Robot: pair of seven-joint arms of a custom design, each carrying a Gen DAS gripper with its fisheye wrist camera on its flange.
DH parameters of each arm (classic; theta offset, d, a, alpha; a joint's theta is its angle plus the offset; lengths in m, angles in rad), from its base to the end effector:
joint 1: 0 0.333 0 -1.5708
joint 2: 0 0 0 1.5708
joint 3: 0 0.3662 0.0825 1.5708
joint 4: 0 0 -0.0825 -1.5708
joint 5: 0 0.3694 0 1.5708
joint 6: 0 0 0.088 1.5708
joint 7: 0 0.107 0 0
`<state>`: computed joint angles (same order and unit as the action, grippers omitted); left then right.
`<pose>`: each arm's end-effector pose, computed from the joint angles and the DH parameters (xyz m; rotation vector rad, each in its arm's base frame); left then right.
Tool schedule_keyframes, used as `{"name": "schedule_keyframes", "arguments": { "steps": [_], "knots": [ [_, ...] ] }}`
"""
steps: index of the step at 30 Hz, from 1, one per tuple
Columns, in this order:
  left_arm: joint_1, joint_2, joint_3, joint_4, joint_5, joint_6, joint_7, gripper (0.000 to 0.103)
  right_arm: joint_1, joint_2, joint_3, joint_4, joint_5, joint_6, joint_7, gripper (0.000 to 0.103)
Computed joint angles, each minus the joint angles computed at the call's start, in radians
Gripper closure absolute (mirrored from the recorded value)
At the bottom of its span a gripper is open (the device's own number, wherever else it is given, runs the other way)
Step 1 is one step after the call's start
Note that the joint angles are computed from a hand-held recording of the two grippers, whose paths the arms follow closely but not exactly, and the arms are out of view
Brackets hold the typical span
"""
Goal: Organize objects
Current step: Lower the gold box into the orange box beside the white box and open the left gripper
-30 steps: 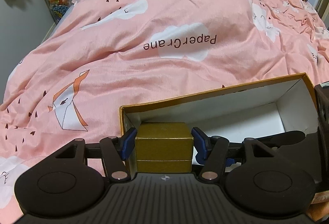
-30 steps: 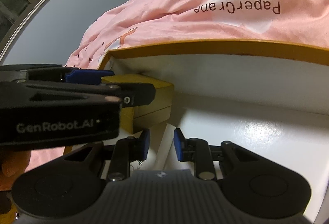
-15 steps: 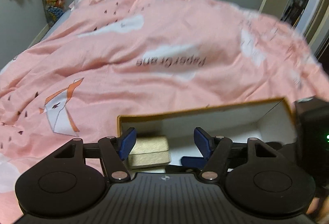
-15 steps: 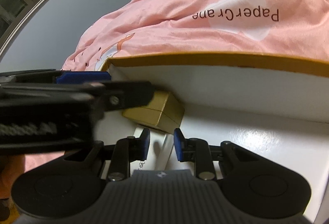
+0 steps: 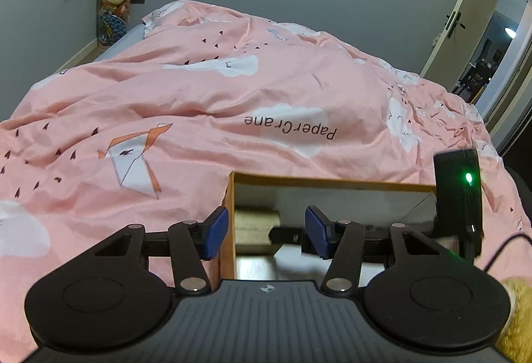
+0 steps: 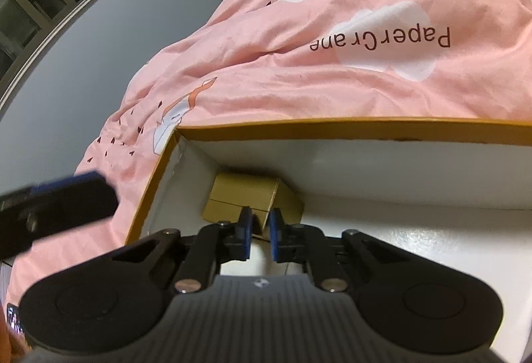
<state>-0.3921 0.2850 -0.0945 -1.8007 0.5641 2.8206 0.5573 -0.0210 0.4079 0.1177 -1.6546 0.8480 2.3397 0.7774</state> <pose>0.5899 -0.3335 0.5255 -1.9101 1.7791 -0.9676 0.6985 0.0668 0.4628 -1.9454 1.3667 0.0972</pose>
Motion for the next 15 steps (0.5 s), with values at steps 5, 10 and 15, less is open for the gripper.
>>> {"name": "schedule_keyframes", "arguments": {
  "steps": [5,10,15],
  "knots": [
    [-0.008,-0.027,0.004,-0.045,0.020,0.013,-0.029,0.042,0.007,0.005,-0.001,0.005,-0.016,0.017,0.014,0.091],
    [-0.031,-0.052,0.001,-0.067,0.106,-0.024,-0.074,0.045,0.000,-0.062,-0.004,-0.054,-0.012,0.029,-0.026,0.092],
    [-0.026,-0.088,-0.034,-0.098,0.125,-0.045,-0.110,0.050,0.007,-0.196,-0.028,-0.183,0.029,0.088,-0.149,0.086]
  ]
}}
